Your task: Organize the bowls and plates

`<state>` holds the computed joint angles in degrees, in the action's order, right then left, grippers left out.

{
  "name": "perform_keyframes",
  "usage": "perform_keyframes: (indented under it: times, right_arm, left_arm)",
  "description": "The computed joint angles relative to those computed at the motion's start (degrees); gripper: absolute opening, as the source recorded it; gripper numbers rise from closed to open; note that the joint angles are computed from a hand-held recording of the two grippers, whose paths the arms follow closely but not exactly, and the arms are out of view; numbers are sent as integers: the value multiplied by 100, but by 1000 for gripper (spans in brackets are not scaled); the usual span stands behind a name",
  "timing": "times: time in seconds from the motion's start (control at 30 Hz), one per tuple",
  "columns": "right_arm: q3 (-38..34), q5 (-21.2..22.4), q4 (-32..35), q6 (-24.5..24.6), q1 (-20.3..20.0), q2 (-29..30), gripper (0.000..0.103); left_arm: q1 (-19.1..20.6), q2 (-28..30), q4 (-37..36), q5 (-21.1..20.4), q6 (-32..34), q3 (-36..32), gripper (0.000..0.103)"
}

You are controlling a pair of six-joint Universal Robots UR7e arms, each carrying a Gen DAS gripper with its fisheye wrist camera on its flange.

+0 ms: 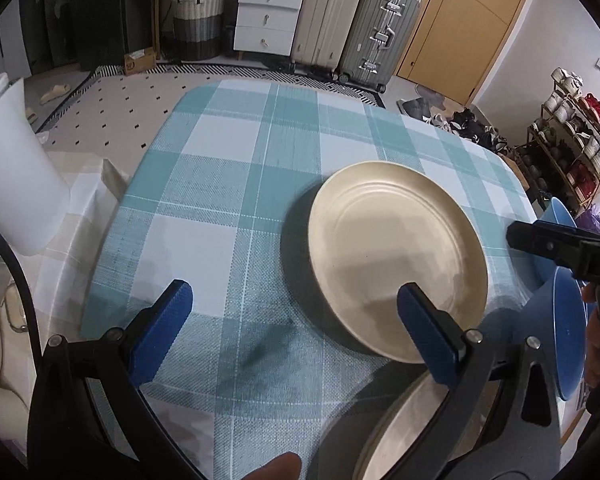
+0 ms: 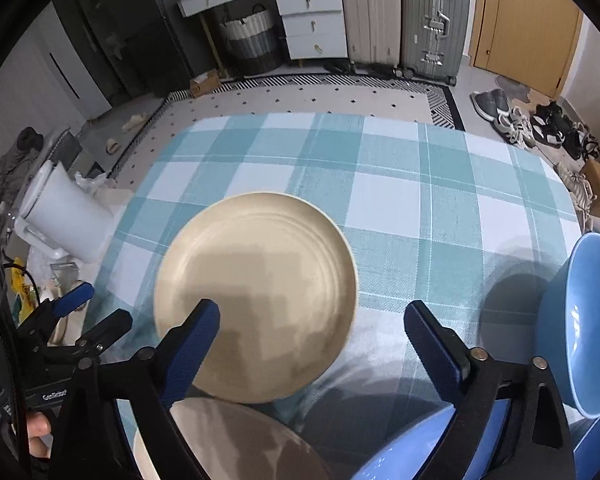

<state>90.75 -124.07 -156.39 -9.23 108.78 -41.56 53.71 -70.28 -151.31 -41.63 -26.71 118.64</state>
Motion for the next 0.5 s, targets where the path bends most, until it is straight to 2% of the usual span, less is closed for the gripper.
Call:
perform_keyframes:
  times: [0.03,0.2,0.27,0.37,0.43,0.5]
  right_arm:
    - [-106,13,204,92,-43,39,83]
    - [-376,-26,605,310,-144,171,80]
    - [-455,-28,755,367,-169,211,78]
    - [-562,-96,965,437,-198,285,76]
    - [-645,-124,1121,516,-225,343,69]
    - [-716,-147,1240,549,-239,394,67]
  left_arm:
    - [32,34,18,-7,-13,-26,102]
    - [171,189,66,-86,-2,-161,101]
    - [224,244,90,-118,-2,-215,95]
    - [300,311,94,-201,21,-273,93]
    - [351,351,75,-332,88,-306,90]
    - [374,407,92,-363,145,-341,86]
